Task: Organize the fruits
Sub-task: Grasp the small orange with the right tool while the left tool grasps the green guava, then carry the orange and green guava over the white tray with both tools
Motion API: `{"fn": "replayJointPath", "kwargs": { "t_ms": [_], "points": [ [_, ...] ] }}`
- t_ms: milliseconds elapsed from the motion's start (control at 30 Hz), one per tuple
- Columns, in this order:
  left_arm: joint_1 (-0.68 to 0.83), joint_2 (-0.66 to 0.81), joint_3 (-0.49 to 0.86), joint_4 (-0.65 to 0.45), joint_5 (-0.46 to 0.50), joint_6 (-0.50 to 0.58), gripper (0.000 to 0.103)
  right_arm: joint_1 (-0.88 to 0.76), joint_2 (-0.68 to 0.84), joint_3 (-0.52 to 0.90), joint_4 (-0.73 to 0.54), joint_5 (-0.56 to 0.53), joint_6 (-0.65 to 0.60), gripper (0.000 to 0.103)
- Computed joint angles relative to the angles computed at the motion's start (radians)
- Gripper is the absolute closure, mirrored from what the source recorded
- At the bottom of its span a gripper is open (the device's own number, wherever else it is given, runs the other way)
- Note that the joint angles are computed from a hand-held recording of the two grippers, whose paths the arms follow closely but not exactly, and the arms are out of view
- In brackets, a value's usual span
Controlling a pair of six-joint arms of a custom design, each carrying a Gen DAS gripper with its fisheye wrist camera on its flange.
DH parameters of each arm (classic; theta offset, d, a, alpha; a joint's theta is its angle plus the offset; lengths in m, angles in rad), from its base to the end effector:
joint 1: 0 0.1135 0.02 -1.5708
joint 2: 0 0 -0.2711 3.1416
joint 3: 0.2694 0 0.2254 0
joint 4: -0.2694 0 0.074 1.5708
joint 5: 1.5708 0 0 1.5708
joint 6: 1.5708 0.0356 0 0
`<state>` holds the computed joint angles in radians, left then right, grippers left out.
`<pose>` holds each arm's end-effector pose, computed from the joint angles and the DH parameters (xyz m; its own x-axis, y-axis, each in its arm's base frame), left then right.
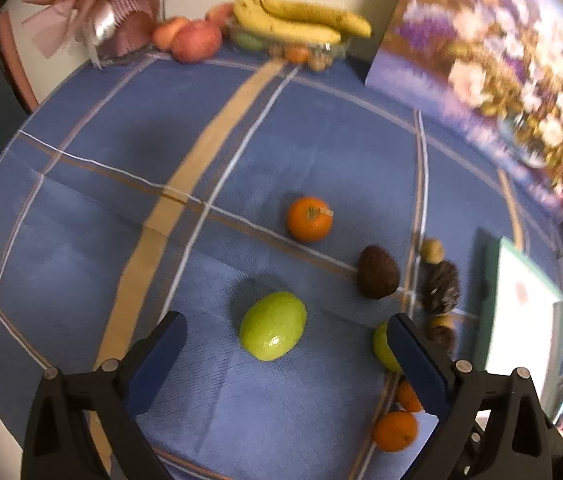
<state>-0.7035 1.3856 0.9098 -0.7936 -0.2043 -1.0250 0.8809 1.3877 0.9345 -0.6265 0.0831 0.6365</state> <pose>0.1747 -0.1388 0.2298 -0.8802 -0.3509 -0.3197 -0.3174 0.9358 -0.1532 0.1575 0.1862 0.2423 -0.8934 -0.1520 -0.4228 -0.2645 0.9386 0.2214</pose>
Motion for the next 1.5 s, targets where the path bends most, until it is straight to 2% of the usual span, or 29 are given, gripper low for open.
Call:
{"fn": "replayJointPath", "kwargs": {
  "t_ms": [33, 300, 467, 500, 567, 600, 633, 700, 800, 933, 1133, 1300, 1500],
  "points": [
    [0.008, 0.024, -0.008, 0.019, 0.017, 0.009, 0.005, -0.009, 0.024, -0.007, 0.008, -0.021, 0.001, 0.048],
    [0.057, 0.117, -0.07, 0.124, 0.092, 0.041, 0.016, -0.036, 0.149, -0.04, 0.069, -0.104, 0.001, 0.052],
    [0.069, 0.151, -0.094, 0.161, 0.093, 0.049, 0.025, -0.031, 0.166, -0.045, 0.089, -0.088, 0.0, 0.052],
    [0.063, 0.155, -0.089, 0.153, 0.083, 0.05, 0.028, -0.028, 0.169, -0.043, 0.088, -0.082, -0.002, 0.053],
    [0.053, 0.156, -0.08, 0.142, 0.065, 0.052, 0.041, -0.025, 0.174, -0.041, 0.091, -0.079, -0.001, 0.054],
    [0.049, 0.161, -0.071, 0.132, 0.058, 0.05, 0.052, -0.02, 0.175, -0.04, 0.095, -0.078, 0.005, 0.056],
    [0.047, 0.16, -0.068, 0.124, 0.052, 0.049, 0.055, -0.022, 0.173, -0.042, 0.098, -0.082, 0.004, 0.06],
    [0.052, 0.153, -0.07, 0.127, 0.062, 0.045, 0.055, -0.03, 0.166, -0.048, 0.108, -0.099, -0.002, 0.066],
    [0.073, 0.13, -0.075, 0.121, 0.073, 0.048, 0.055, -0.043, 0.165, -0.057, 0.121, -0.107, -0.014, 0.066],
    [0.068, 0.023, -0.06, 0.04, 0.055, 0.038, 0.055, -0.042, 0.125, -0.077, 0.132, -0.112, -0.004, 0.067],
    [0.01, -0.068, 0.031, -0.072, 0.003, 0.014, 0.055, -0.059, -0.006, -0.06, 0.061, -0.076, -0.001, 0.067],
    [-0.068, -0.064, 0.101, -0.104, -0.046, -0.002, 0.055, -0.103, -0.1, -0.081, 0.019, -0.044, 0.019, 0.067],
    [-0.175, 0.011, 0.201, -0.107, -0.093, -0.001, 0.055, -0.268, -0.211, -0.103, -0.047, -0.038, -0.042, 0.067]
  ]
}}
